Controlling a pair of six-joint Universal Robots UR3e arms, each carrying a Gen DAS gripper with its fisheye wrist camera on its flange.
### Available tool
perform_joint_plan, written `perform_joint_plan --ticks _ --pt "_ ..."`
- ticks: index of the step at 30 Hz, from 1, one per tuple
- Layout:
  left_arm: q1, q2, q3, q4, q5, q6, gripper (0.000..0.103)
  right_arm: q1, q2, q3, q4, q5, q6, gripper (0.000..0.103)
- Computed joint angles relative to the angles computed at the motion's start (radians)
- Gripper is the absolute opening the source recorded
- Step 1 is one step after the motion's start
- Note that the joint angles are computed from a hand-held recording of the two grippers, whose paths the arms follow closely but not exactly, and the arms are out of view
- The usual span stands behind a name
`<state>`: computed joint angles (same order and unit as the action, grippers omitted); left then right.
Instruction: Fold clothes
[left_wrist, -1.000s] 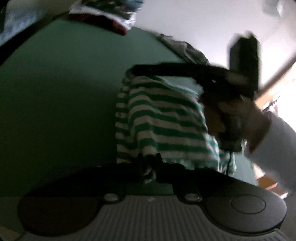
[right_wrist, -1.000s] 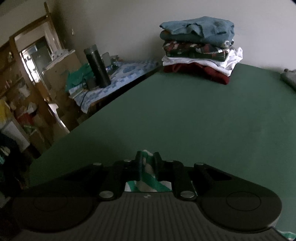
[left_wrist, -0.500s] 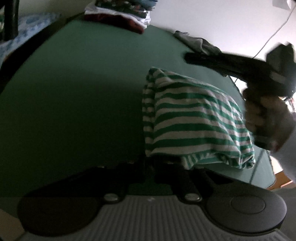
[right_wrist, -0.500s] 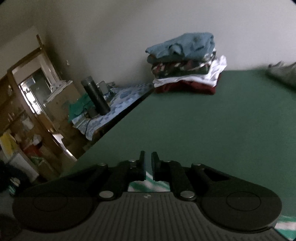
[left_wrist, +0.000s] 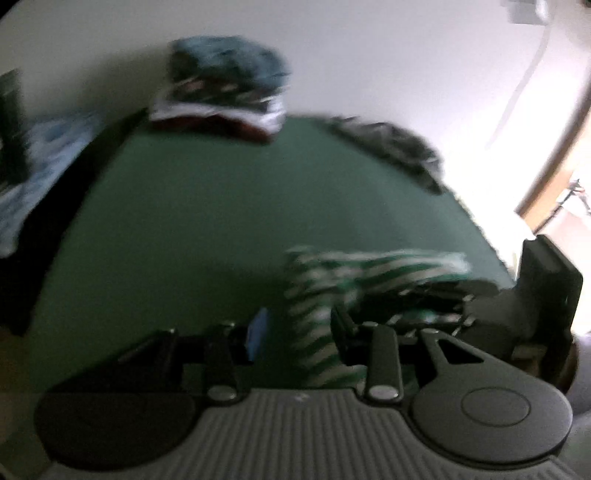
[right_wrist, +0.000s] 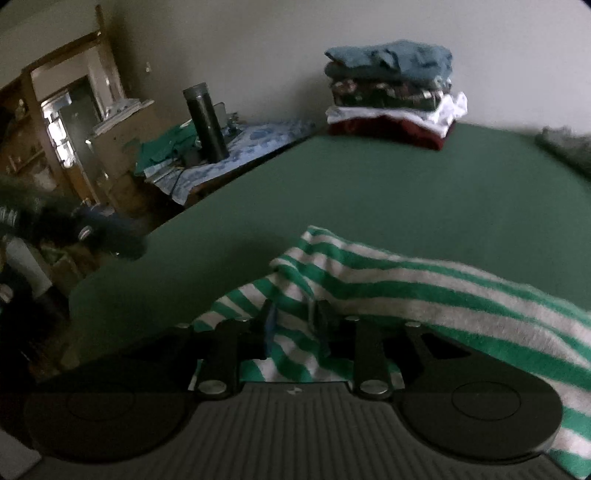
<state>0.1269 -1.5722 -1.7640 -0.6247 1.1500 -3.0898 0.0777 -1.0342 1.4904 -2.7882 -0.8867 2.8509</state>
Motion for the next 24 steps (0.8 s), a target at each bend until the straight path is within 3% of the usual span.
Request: perform_joint_plan --ticks 2,5,7,9,11,14,18,20,24 --pt "-0.068 -0.082 0.050 0.048 0.033 -0.009 0.049 -0.040 -0.055 0.078 -0.061 0.057 0.020 0.028" --pt "-0.127 -0.166 0.095 0.039 0.063 -0.003 0.051 -0.125 -0.199 0.262 -0.180 0.042 0.059 0.034" --pt "-0.140 -0.190 0.098 -0.004 0.090 0.018 0.053 -0.168 -0.300 0.383 -0.219 -0.033 0.095 0.038" --pt "-0.141 -0.189 0.067 0.011 0.115 0.037 0.060 -0.235 -0.391 0.458 -0.114 -0.044 0.092 0.039" --pt "-0.126 -0.184 0.052 -0.002 0.115 0.040 0.075 -0.291 -0.454 0.516 -0.013 -0.005 0.081 0.038" --pt "-0.087 -0.183 0.048 -0.056 0.088 0.024 0.083 -0.353 -0.519 0.567 0.118 0.044 0.025 0.035" --pt "-0.095 -0.165 0.044 -0.040 0.096 0.003 0.078 -0.387 -0.564 0.621 0.094 0.056 -0.014 0.034" --pt "-0.105 -0.155 0.044 -0.025 0.106 -0.003 0.077 -0.415 -0.579 0.649 0.059 0.062 0.003 0.039" --pt "-0.075 -0.149 0.033 -0.031 0.078 -0.082 0.080 -0.418 -0.534 0.619 0.078 0.030 0.026 0.041"
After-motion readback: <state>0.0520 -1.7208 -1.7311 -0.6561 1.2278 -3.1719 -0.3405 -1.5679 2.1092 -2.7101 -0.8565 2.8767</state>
